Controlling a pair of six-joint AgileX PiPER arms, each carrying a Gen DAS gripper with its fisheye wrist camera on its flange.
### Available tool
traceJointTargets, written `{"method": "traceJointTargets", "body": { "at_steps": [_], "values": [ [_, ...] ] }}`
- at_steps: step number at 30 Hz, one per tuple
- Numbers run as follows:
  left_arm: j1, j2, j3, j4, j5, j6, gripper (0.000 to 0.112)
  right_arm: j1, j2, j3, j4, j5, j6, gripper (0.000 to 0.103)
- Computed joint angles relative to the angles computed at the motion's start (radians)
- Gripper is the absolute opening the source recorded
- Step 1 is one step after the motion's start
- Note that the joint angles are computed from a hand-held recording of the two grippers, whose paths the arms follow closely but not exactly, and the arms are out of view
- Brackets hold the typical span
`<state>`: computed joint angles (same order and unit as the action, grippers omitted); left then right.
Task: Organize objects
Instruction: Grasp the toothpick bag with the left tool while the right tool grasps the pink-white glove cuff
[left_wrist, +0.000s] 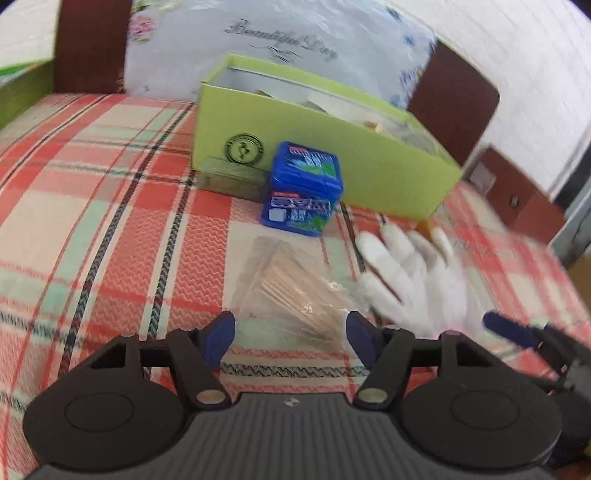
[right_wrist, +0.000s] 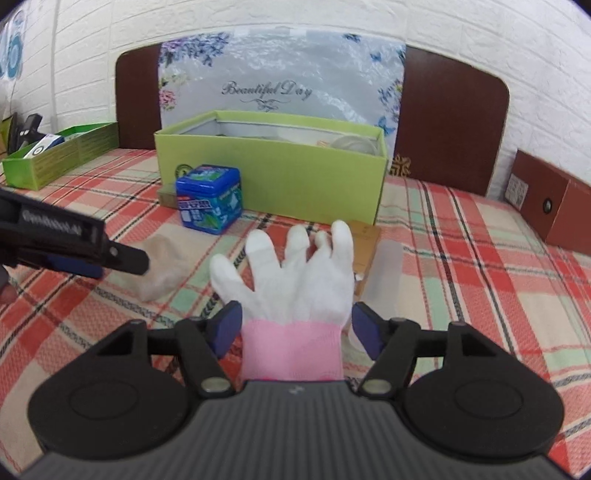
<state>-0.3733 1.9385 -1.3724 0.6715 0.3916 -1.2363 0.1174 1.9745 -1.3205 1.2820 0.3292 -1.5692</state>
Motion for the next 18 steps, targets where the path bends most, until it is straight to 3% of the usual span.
{"method": "traceJointTargets", "body": {
  "at_steps": [4,6,9,14,17,18],
  "values": [
    [-0.024,0.037,-0.067,0.020,0.079,-0.026,0.082,-0.015,0.041,-0.054,-0.094,0.024,0.120,0.065],
    [-0.014,0.032,-0.061,0.001,0.063,-0.079,0.086,-0.017,0.052,-0.072,-0.143,0.046,0.175,0.065],
    [0.004,0.045,-0.082,-0.030,0.052,-0.158,0.093,-0.025,0.052,-0.063,-0.081,0.092,0.100,0.070],
    [-0.011,0.185,-0.337,-0.062,0.269,-0.066,0.095,-0.006,0.073,-0.077,-0.151,0.065,0.179,0.071],
    [-0.041,0.255,-0.419,0.034,0.347,0.039,0.081,-0.004,0.080,-0.081,-0.157,0.056,0.187,0.071],
    [-0.047,0.248,-0.389,0.080,0.323,0.056,0.067,-0.003,0.085,-0.088,-0.173,0.055,0.202,0.071]
  ]
}}
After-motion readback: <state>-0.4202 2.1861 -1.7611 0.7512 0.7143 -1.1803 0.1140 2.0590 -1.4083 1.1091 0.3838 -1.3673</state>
